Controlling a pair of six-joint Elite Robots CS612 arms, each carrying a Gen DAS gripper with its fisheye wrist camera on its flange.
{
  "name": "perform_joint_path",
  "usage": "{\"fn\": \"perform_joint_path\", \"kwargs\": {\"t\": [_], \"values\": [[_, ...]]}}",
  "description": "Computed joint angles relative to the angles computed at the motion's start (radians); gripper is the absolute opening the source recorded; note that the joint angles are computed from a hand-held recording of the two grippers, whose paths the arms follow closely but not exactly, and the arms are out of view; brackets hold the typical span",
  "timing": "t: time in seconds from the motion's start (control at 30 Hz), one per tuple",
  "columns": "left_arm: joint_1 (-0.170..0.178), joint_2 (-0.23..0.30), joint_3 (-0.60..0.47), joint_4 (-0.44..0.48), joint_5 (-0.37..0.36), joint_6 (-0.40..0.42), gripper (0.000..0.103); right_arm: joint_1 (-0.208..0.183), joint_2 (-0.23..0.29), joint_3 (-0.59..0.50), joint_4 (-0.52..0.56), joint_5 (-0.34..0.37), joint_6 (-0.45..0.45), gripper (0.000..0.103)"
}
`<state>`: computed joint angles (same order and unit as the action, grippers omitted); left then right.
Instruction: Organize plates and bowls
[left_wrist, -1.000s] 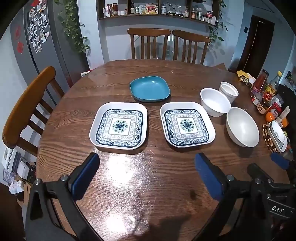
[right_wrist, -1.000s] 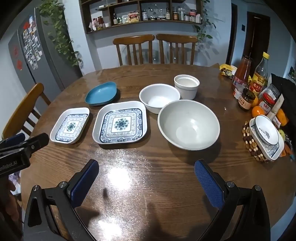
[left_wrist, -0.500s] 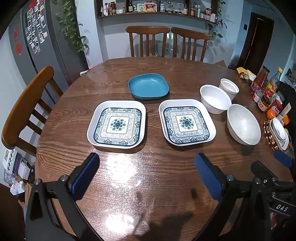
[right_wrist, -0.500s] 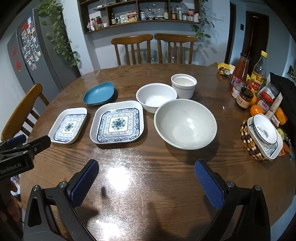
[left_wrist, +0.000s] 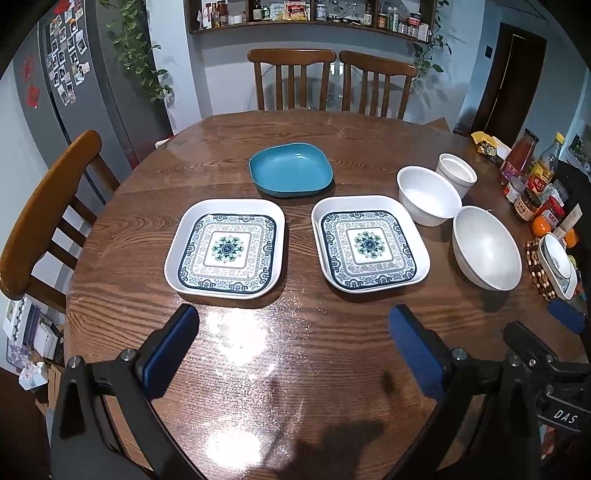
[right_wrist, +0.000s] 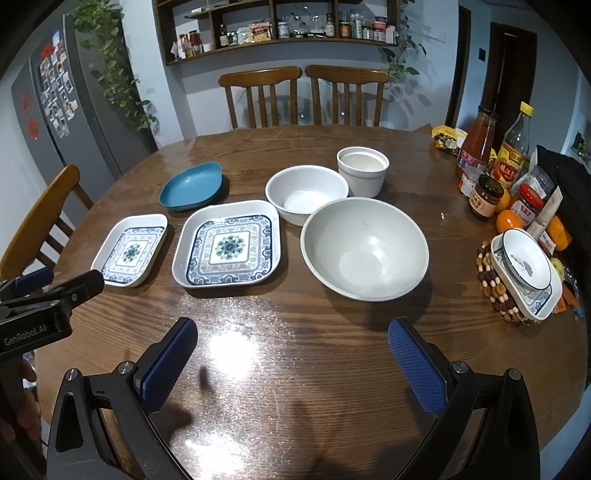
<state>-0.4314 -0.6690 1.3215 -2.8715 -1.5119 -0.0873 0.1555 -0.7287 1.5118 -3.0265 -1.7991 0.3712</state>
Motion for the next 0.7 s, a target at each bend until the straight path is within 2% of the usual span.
{"fn": "perform_joint_path", "kwargs": {"t": [0.7], "values": [[0.001, 0.01, -0.018, 0.019, -0.003, 0.005, 0.102, -0.004, 0.008, -0.012, 0.017, 0.013, 0.004, 0.103]]}}
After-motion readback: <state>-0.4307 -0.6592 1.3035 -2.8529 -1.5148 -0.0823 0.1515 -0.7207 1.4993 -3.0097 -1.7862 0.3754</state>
